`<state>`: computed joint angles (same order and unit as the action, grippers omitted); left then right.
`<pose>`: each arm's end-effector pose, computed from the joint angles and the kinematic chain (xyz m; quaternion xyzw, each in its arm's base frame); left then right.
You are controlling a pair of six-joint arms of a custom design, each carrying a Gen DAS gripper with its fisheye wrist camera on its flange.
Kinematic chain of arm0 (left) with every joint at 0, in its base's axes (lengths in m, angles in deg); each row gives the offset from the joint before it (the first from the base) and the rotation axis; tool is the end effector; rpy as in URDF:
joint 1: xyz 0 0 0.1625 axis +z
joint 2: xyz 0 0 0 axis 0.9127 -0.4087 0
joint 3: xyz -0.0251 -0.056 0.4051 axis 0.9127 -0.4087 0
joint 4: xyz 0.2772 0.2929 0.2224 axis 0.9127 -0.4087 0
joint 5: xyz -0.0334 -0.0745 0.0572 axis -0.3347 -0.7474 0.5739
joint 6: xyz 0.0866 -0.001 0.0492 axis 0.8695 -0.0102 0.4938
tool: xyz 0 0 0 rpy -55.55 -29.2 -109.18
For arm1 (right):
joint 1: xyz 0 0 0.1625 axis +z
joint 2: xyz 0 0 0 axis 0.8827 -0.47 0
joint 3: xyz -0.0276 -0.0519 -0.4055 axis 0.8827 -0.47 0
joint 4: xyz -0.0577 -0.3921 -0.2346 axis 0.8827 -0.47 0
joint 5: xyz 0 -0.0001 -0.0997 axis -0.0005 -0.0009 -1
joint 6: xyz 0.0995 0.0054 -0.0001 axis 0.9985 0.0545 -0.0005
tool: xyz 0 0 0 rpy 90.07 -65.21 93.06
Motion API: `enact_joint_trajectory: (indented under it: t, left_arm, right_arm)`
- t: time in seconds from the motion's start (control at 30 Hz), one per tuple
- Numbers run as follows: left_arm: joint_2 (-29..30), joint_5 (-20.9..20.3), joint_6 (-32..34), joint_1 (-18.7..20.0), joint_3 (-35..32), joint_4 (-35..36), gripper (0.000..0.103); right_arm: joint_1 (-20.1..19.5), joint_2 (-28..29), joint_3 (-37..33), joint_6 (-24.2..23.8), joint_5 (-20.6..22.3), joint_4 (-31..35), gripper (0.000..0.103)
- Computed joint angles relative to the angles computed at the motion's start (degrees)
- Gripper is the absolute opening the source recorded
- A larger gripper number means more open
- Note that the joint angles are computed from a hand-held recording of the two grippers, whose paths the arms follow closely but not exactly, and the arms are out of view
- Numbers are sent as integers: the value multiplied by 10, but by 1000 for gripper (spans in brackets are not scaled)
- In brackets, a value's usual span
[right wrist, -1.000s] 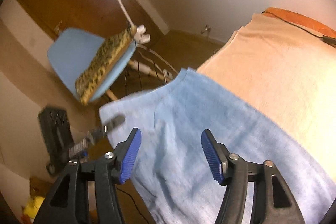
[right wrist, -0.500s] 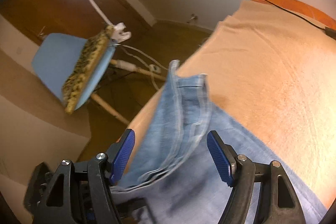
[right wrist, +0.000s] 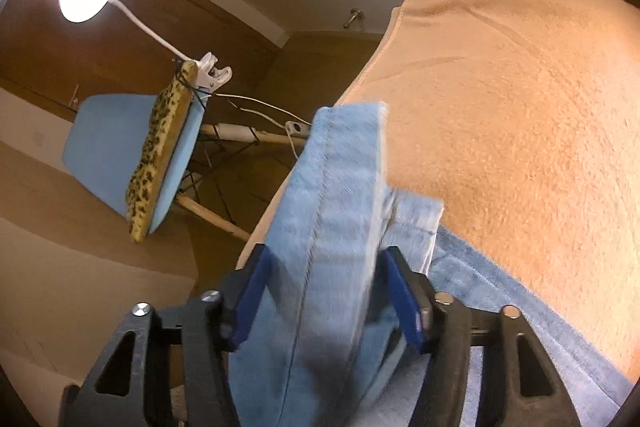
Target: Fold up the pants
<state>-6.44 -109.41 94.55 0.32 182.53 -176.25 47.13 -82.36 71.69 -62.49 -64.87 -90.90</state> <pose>-0.0710 -0.5661 0.3559 0.2431 0.9112 -0.3124 0.1142 0.4230 -0.8458 -0.0716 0.1358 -0.9842 0.1092 0.0322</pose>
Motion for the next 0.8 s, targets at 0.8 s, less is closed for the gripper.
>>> enact_joint_trajectory:
  t: [0.8]
  left_arm:
    - [-6, -28, -16, -7, 1, 35, 11]
  right_arm:
    - [-40, -217, 391, 103, 73, -213, 73]
